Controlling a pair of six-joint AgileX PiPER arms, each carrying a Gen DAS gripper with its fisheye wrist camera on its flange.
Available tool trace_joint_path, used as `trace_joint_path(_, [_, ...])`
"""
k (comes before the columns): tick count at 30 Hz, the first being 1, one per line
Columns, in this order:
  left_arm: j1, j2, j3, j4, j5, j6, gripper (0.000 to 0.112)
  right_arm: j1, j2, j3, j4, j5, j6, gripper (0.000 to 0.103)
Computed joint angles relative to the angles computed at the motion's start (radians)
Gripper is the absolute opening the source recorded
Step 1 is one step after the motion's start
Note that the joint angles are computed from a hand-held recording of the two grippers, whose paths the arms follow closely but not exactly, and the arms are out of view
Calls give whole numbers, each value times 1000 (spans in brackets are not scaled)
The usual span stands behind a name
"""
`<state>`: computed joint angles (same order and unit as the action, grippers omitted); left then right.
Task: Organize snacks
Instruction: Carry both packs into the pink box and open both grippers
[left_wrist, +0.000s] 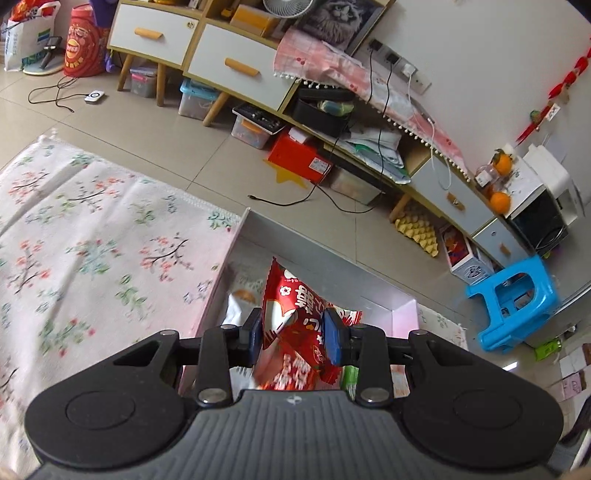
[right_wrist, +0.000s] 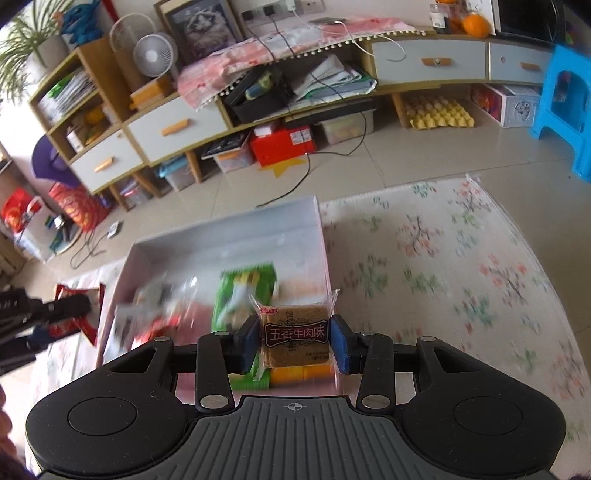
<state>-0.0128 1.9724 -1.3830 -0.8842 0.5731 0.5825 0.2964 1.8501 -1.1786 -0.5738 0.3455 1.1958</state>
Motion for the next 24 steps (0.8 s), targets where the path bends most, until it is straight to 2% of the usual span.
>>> trace_joint_path(4, [-28, 52, -59, 52, 1, -67, 31, -23, 106, -124, 44, 35, -98, 39])
trace_joint_path(7, [-34, 74, -89, 39, 6, -70, 33, -35, 126, -154, 14, 7, -72, 39])
trace_joint_path(8, [-34, 78, -92, 36, 3, -71, 36, -42, 128, -157, 17, -17, -77, 43])
trace_joint_path(9, [-36, 76, -83, 36, -9, -73, 50, -44, 132, -161, 6, -28, -66, 43])
trace_joint_path(10, [-35, 72, -75, 54, -13, -91, 65, -37, 140, -176, -33, -5, -24, 47])
trace_joint_path(11, [-36, 65, -66, 83, -20, -118, 66, -28, 143, -179, -74, 23, 21, 52])
trace_joint_path(12, [-35, 55, -53, 97, -26, -128, 62, -26, 139, -172, -79, 36, 27, 53])
trace_joint_path(14, [-19, 39, -44, 83, -13, -112, 60, -41, 118, -149, -32, 31, -16, 53])
trace_joint_path(16, [-2, 7, -13, 64, -11, -98, 61, -61, 61, -73, -36, -25, 30, 53])
trace_joint_path(18, [13, -34, 28, 61, -11, -83, 62, -92, 1, 5, 63, -110, -33, 53])
trace_joint_path(19, [15, -51, 42, 75, -13, -91, 62, -96, -23, 26, 100, -111, -59, 53])
trace_joint_path(22, [26, -110, 96, 96, -15, -93, 64, -74, -92, 73, 67, -81, -19, 53])
trace_joint_path(24, [31, -147, 118, 123, -8, -126, 66, -52, -139, 96, 99, -54, -34, 54])
